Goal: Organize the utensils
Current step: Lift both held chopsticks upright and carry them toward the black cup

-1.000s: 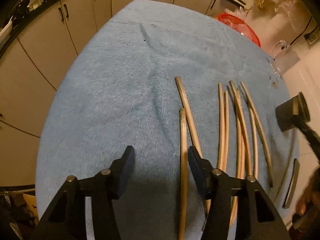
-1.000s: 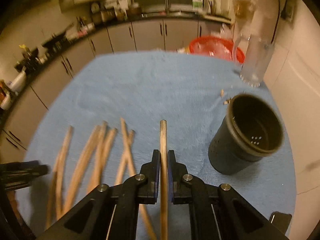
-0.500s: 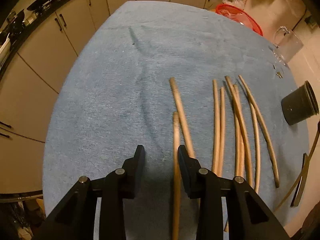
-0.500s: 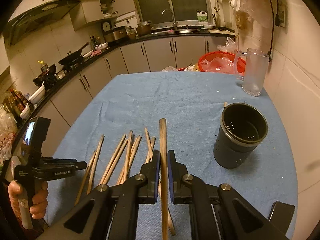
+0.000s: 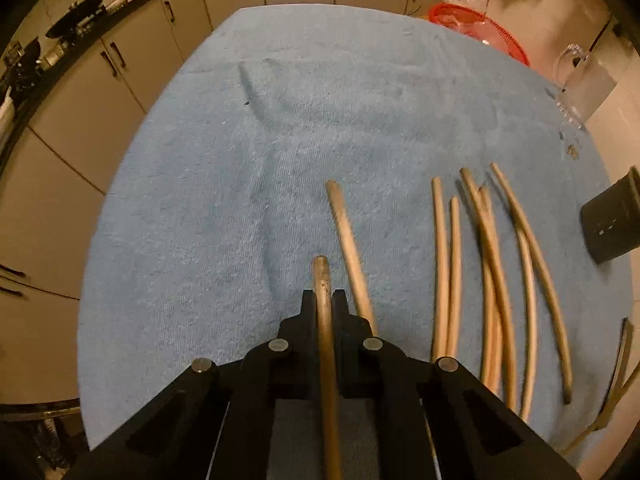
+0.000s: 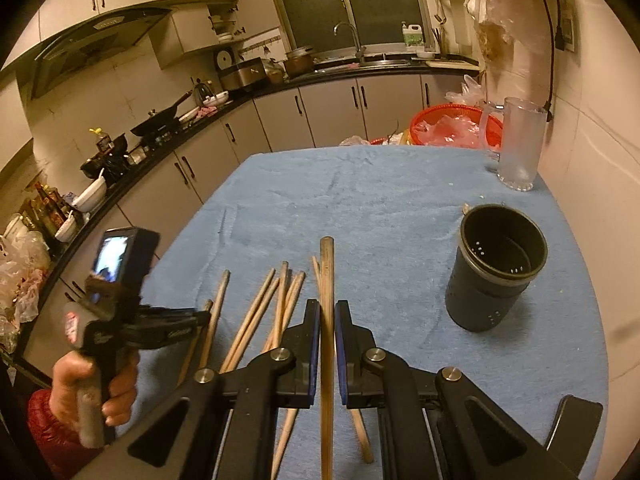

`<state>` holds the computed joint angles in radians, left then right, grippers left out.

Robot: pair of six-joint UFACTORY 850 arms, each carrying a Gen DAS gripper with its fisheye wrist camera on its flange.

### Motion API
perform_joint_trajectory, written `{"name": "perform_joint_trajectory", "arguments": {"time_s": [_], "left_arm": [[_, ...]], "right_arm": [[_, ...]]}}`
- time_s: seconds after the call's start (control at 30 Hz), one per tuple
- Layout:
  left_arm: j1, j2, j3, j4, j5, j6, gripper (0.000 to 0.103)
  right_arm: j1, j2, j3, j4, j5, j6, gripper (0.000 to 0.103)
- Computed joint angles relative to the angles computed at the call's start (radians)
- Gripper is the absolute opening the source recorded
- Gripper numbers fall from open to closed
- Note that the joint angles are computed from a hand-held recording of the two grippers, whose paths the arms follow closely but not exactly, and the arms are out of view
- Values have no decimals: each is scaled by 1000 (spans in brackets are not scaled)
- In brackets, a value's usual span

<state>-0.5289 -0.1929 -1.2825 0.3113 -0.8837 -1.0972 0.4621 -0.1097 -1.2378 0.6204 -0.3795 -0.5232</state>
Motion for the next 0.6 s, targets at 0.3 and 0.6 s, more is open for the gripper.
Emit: {"name": "perform_joint_trajectory", "arguments": {"time_s": [0.3,0.6], "left_arm": [[-102,194,77,240,30,-208,8],[-241,271,56,423,-40,-355,8]], "right_arm": [[10,95,66,209,66,-219,8],[23,192,146,377,106,-377,8]]}}
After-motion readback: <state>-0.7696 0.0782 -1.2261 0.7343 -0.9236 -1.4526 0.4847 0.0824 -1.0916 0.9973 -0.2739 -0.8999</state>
